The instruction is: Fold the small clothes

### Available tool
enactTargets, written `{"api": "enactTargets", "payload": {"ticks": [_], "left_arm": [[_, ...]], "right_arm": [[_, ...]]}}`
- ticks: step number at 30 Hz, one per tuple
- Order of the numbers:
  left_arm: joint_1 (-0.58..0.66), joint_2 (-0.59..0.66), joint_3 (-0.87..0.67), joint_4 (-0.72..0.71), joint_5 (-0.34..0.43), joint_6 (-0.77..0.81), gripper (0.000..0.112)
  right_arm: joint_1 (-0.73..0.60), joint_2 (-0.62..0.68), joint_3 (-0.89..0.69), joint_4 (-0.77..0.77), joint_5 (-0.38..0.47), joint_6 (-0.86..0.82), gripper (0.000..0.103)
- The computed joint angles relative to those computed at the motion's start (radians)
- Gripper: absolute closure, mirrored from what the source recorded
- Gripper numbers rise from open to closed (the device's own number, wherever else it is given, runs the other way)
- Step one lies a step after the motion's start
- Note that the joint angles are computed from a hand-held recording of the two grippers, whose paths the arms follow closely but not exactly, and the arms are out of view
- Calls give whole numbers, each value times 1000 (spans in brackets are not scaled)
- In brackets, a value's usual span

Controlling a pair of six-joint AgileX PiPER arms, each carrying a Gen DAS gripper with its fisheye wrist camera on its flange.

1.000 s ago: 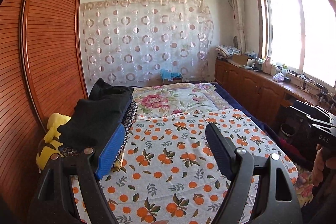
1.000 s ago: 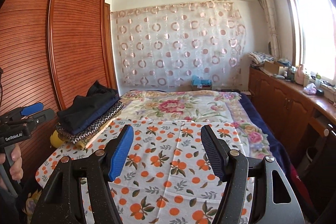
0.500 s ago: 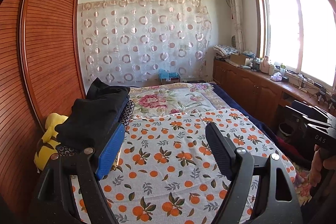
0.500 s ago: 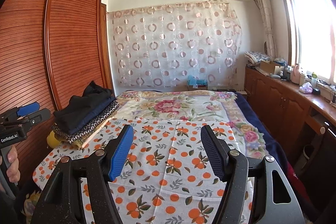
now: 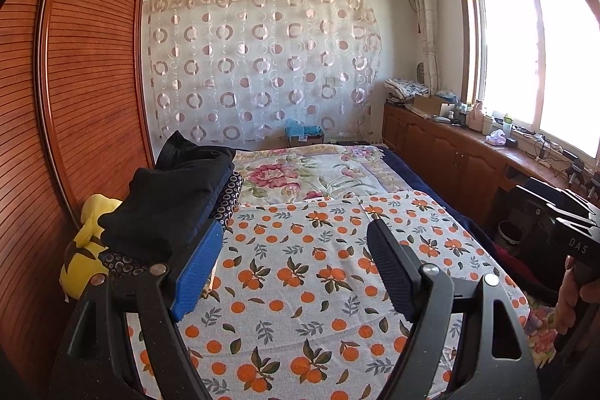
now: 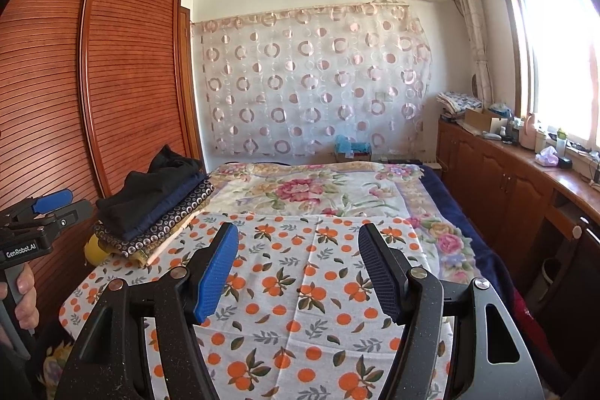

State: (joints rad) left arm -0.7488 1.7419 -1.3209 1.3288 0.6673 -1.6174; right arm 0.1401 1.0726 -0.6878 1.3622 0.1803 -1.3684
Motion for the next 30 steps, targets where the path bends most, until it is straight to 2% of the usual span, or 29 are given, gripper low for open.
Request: {"api": "enactTargets", "payload": {"ticks": [8, 14, 30], "left_arm": [[-6, 2, 5, 9, 13, -13, 32], [-7, 3, 3, 8, 14, -12, 32], [-13, 5, 1, 12, 20, -15, 32]], "right_arm": [[-91, 16, 1, 141, 97, -172, 35], [-147, 27, 4, 183, 155, -236, 35], [-195, 45, 2, 221, 203, -294, 35]]}}
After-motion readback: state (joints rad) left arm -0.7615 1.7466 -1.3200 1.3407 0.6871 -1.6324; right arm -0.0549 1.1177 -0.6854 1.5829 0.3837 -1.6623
